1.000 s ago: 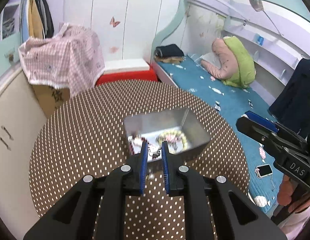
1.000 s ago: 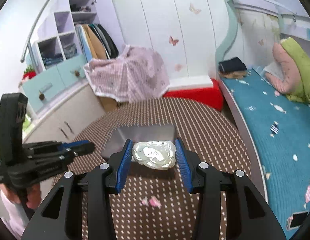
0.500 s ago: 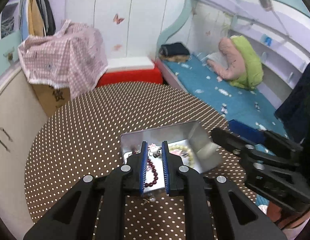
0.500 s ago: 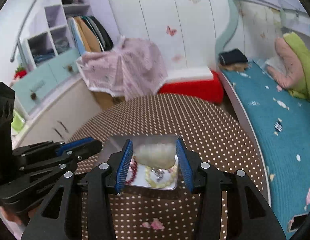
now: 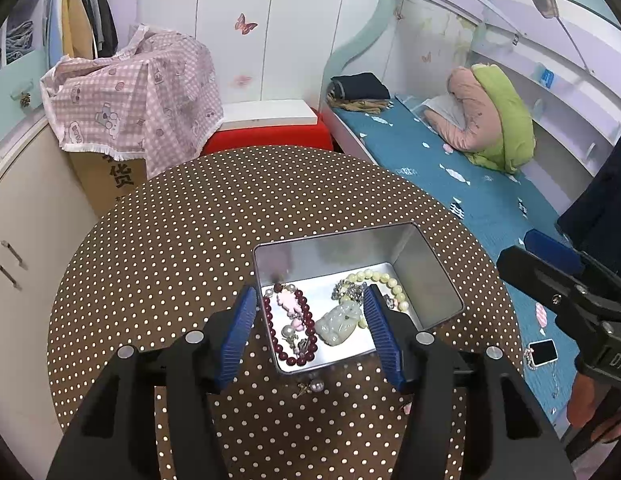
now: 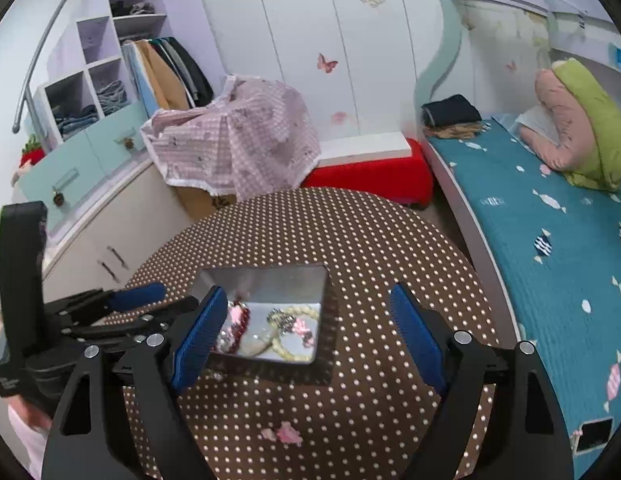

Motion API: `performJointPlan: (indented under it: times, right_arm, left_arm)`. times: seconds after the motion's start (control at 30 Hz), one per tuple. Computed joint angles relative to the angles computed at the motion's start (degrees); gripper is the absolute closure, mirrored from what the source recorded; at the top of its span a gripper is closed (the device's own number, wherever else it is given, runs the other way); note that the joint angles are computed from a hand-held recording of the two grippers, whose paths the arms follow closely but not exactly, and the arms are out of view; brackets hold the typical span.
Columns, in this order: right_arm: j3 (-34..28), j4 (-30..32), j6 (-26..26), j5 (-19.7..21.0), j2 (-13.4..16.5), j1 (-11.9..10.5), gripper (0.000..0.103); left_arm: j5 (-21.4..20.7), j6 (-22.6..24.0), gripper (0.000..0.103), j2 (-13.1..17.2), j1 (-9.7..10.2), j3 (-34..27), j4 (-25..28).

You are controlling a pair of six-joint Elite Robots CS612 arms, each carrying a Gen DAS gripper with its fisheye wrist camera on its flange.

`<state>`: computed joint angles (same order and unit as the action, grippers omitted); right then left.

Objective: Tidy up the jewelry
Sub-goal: 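Carry the jade pendant and flower earring over the grey box and open both tools, then grasp the pink charm with the right tool while the left tool grasps the pearl earring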

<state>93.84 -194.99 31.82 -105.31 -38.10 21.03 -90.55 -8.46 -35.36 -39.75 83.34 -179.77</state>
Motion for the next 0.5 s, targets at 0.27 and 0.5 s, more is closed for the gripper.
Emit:
performJointPlan:
  times: [0.27,0.5]
  right_arm:
    - [0.64,2.24,0.72,-0.81,-0.15,0.76,0.022]
    - [1.95,3.85,0.71,-2.03,-0.77,1.69,0.022]
  left_arm:
    - [0.0,-0.78,0.049,-0.7,0.06,1.77,-0.04]
    - [0.51,-1.03,0.049,-1.61,0.18,3.93,-0.53]
